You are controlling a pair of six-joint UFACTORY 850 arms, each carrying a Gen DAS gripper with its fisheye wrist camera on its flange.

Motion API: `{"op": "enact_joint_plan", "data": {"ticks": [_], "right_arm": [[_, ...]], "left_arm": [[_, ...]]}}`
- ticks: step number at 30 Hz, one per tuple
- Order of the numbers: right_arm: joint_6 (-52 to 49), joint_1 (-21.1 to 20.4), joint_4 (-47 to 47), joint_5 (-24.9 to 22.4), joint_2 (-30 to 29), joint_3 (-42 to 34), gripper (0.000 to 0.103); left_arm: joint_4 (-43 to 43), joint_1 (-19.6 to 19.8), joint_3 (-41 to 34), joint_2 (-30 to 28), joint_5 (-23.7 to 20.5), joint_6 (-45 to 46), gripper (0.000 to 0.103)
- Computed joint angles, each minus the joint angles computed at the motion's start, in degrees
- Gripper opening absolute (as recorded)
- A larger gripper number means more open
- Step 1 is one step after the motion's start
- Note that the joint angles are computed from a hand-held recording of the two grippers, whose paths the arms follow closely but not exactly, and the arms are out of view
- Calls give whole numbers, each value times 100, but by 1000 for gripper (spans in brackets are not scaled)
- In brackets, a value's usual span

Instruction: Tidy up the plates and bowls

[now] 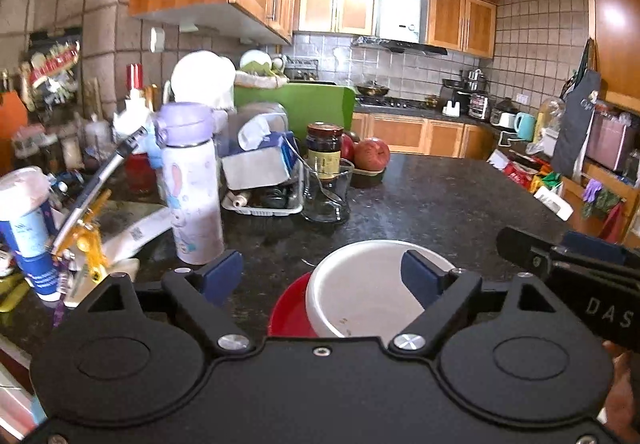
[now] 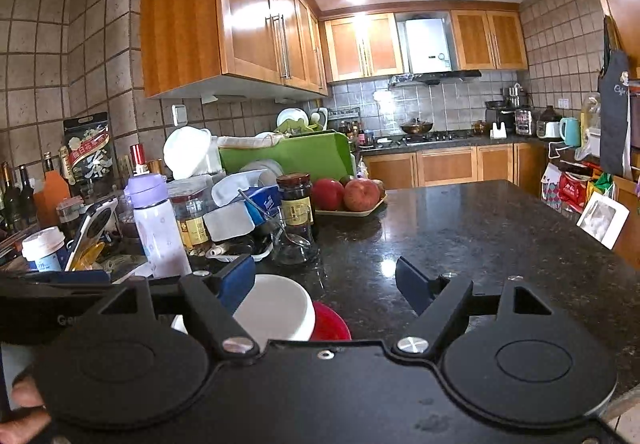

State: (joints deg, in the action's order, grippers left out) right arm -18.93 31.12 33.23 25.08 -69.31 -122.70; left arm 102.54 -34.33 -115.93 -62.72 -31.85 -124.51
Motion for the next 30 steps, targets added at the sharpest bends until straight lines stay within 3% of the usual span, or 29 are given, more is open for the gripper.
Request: {"op": "enact_joint_plan", "data": {"ticks": [7, 9, 20, 30], "right_arm": [[325, 35, -473, 280, 382, 722, 81], [77, 64, -223, 223, 414, 766, 79], [377, 144, -312, 487, 1008, 1890, 79], [228, 141, -84, 126, 1241, 2220, 79]], "left_arm": [[-313, -158, 142, 64, -341, 380, 88], [-505, -201, 166, 91, -394, 542, 87], [-1655, -320, 158, 118, -280, 1610, 87], [-2568, -365, 76, 85, -299, 2319, 86]]}}
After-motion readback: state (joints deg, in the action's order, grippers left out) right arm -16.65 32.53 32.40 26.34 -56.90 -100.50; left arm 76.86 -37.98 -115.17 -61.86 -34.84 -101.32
